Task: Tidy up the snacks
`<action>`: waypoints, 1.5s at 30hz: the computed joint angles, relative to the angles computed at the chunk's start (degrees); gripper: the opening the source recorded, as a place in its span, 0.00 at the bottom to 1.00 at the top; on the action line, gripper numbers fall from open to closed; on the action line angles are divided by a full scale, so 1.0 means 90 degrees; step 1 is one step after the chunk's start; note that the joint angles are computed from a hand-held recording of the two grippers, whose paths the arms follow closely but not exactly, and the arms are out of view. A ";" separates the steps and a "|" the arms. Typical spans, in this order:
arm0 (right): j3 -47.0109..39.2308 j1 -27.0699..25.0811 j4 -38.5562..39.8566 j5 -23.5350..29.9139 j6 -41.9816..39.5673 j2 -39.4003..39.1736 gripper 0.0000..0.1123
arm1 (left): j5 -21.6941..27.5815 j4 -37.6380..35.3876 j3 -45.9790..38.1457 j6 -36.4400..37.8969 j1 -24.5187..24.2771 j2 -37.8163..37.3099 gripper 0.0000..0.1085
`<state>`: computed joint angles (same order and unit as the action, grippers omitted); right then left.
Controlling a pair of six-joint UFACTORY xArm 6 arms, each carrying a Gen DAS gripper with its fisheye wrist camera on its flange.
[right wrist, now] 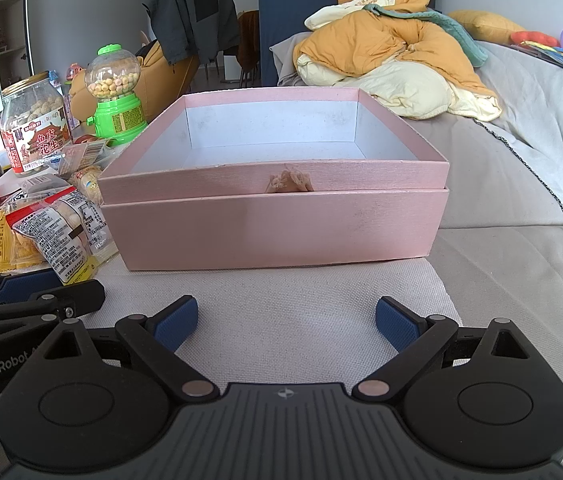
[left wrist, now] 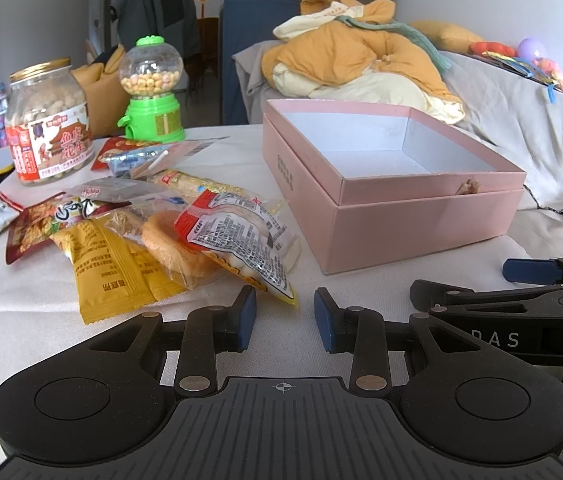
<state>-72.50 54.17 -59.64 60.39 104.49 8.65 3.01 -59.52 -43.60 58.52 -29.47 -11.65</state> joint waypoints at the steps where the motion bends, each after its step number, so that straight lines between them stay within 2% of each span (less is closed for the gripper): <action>1: 0.0003 -0.0002 -0.0001 -0.0004 0.0003 -0.0002 0.86 | 0.0000 0.0000 0.0000 0.0000 0.0000 0.0000 0.34; 5: 0.0006 -0.0002 -0.0002 -0.0006 0.0005 -0.0005 0.86 | 0.0000 -0.0015 0.0002 0.0016 0.0000 -0.0002 0.34; 7: 0.0011 0.0010 0.0001 0.0001 0.0013 -0.0008 0.86 | 0.0114 -0.0296 -0.0044 0.0221 0.0038 -0.0010 0.33; 9: 0.0081 0.0010 0.0033 -0.0068 -0.0003 -0.0073 0.86 | 0.0549 -0.0700 -0.0130 0.0489 0.0236 -0.0061 0.33; 12: 0.0229 -0.0193 0.0461 -0.0494 -0.0537 -0.0304 0.86 | 0.1705 -0.0339 -0.0131 0.0189 0.0828 -0.0410 0.33; 14: 0.0176 -0.0331 0.0738 -0.0602 -0.0995 -0.0334 0.87 | 0.2147 -0.0556 -0.0070 0.0246 0.1204 -0.0743 0.33; 16: 0.0139 -0.0413 0.0874 -0.0711 -0.1154 -0.0293 0.92 | 0.2217 -0.1001 0.0040 0.0500 0.1449 -0.1061 0.33; 18: 0.0056 -0.0525 0.1102 -0.0863 -0.1505 -0.0228 0.92 | 0.2195 -0.1679 0.0040 0.0903 0.1741 -0.1200 0.33; 21: -0.0041 -0.0590 0.1401 -0.0924 -0.1895 -0.0211 0.92 | 0.1944 -0.1796 -0.0225 0.0489 0.2073 -0.0924 0.33; 23: -0.0056 -0.0683 0.1398 -0.1161 -0.1956 -0.0200 0.90 | 0.1961 -0.1387 -0.0402 -0.0087 0.2312 -0.0717 0.33; 24: -0.0030 -0.0722 0.1292 -0.1299 -0.1814 -0.0231 0.85 | 0.2041 -0.1235 -0.0474 -0.0283 0.2443 -0.0643 0.33; 28: 0.0008 -0.1168 0.1008 -0.2462 -0.1446 -0.0208 0.85 | 0.1941 -0.0971 -0.0585 -0.0580 0.2758 -0.0463 0.33; 30: -0.0297 -0.1359 0.1132 -0.2760 -0.1635 0.0055 0.85 | 0.1955 -0.0795 -0.0683 -0.0823 0.2922 -0.0304 0.33; 32: -0.0642 -0.1469 0.1354 -0.3008 -0.1943 0.0350 0.85 | 0.2272 -0.0784 -0.0754 -0.0737 0.3117 -0.0236 0.33; 36: -0.1228 -0.1495 0.1958 -0.4022 -0.3094 0.0958 0.85 | 0.3138 -0.0796 -0.0817 -0.0239 0.3207 -0.0319 0.33; 39: -0.1809 -0.1273 0.2436 -0.3972 -0.4123 0.1433 0.73 | 0.3906 -0.0827 -0.0964 -0.0073 0.3183 -0.0347 0.33; 41: -0.1862 -0.1194 0.2572 -0.4036 -0.4450 0.1487 0.64 | 0.4075 -0.0707 -0.1062 -0.0161 0.3030 -0.0299 0.33; 43: -0.1782 -0.1088 0.2704 -0.3867 -0.4802 0.1350 0.46 | 0.3978 -0.0464 -0.1120 -0.0283 0.2781 -0.0233 0.33; 45: -0.1639 -0.0989 0.2380 -0.3432 -0.4647 0.1112 0.40 | 0.3691 -0.0057 -0.1184 -0.0522 0.2430 -0.0109 0.33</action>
<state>-87.26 45.27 -38.23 29.49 62.67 18.66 36.23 -60.03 -54.26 53.83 -7.60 -12.62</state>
